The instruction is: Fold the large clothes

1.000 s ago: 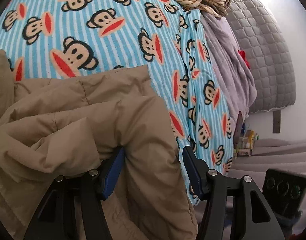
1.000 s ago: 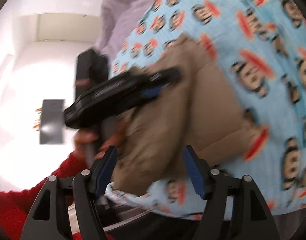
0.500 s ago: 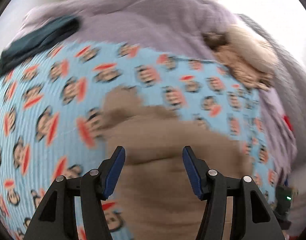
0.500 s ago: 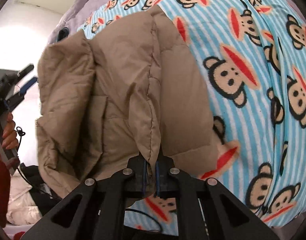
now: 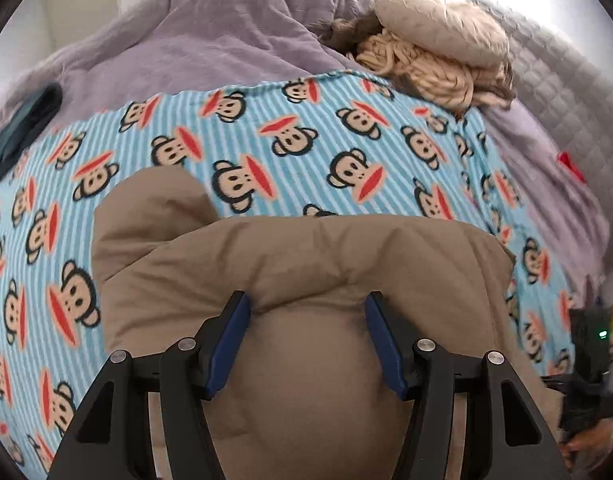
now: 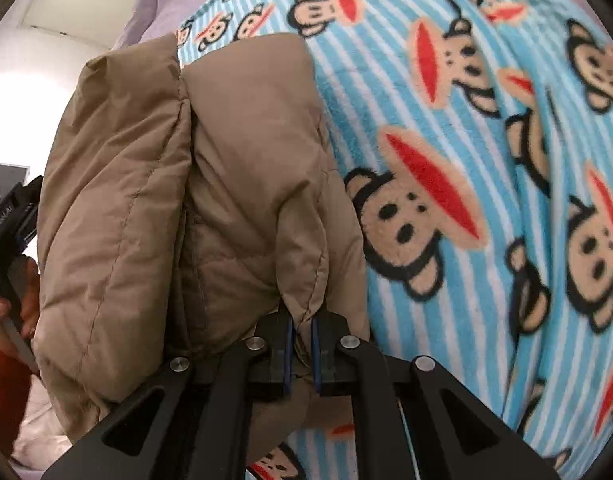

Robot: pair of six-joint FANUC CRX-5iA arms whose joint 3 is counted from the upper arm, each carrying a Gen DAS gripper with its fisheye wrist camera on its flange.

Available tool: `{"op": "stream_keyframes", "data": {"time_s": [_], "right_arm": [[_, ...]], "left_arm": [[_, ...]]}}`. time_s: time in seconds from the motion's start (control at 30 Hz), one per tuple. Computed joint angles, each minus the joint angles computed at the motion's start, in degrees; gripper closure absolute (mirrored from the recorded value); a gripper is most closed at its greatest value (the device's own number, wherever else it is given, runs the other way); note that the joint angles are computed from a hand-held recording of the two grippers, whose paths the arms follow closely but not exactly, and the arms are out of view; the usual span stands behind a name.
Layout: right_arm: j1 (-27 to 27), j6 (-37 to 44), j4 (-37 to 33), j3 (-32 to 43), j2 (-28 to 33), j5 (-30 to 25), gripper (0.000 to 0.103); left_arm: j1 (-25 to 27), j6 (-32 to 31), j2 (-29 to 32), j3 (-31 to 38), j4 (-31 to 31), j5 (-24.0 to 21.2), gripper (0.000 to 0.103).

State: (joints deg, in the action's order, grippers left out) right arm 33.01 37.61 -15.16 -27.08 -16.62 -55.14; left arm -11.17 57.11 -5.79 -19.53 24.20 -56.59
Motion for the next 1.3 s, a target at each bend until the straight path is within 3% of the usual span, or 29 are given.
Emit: {"op": "stream_keyframes", "data": {"time_s": [0.1,0.17,0.23,0.27,0.37,0.43,0.5,0.6,0.73,0.8,1.03,1.17,1.3], "right_arm": [[-2.92,4.17,-2.81,2.71,1.38,-3.91,0.093],[-2.51,0.82,0.77,3.37,0.34,-5.83,0.079],[-1.83,-4.62,5.20,2.07,-3.68,-4.36,0.050],[-1.78,-6.15,6.24,1.62,-5.16,-3.39,0.048],[-3.56,-3.56,3.80,2.48,-8.68,-0.04,0.048],[-5.02,5.35,-1.56,6.62,-6.24,-1.28,0.061],[-1.24,7.91,-0.48,9.54,-2.10,-3.71,0.072],[4.56,6.87,5.67,9.02,1.53,-7.60,0.073],[1.68,4.27,-1.04,2.69,0.46,-0.76,0.068],[-0.18,3.86,-3.86,1.65,-0.20,0.73,0.068],[-0.16,4.95,-2.39,1.43,-1.05,-1.42,0.067],[1.25,3.45,-1.22,1.82,0.63,-0.21,0.066],[1.94,2.62,-0.99,2.36,0.90,-1.00,0.065]], "left_arm": [[-1.16,2.17,0.48,1.04,-2.39,0.00,0.043],[-0.94,2.09,0.40,1.01,-2.51,-0.37,0.043],[-1.13,2.45,0.51,1.26,-3.21,-0.54,0.043],[-1.23,2.64,0.58,1.35,-3.59,-0.52,0.043],[-1.93,3.98,1.10,2.06,-5.09,-0.35,0.043],[-2.42,4.84,1.44,2.56,-6.16,-0.33,0.043],[-2.65,5.26,1.69,2.79,-6.70,-0.25,0.043],[-2.77,5.16,1.91,2.55,-6.92,-0.02,0.040],[-3.88,5.34,2.01,3.30,-9.20,-0.38,0.040],[-3.07,5.37,1.87,4.34,-8.60,-2.75,0.040],[5.71,5.31,-3.97,3.19,-5.41,-10.60,0.040],[10.79,5.06,-9.30,-0.32,-5.43,-16.70,0.040],[12.43,4.39,-14.82,-5.46,-7.37,-20.51,0.040]]}}
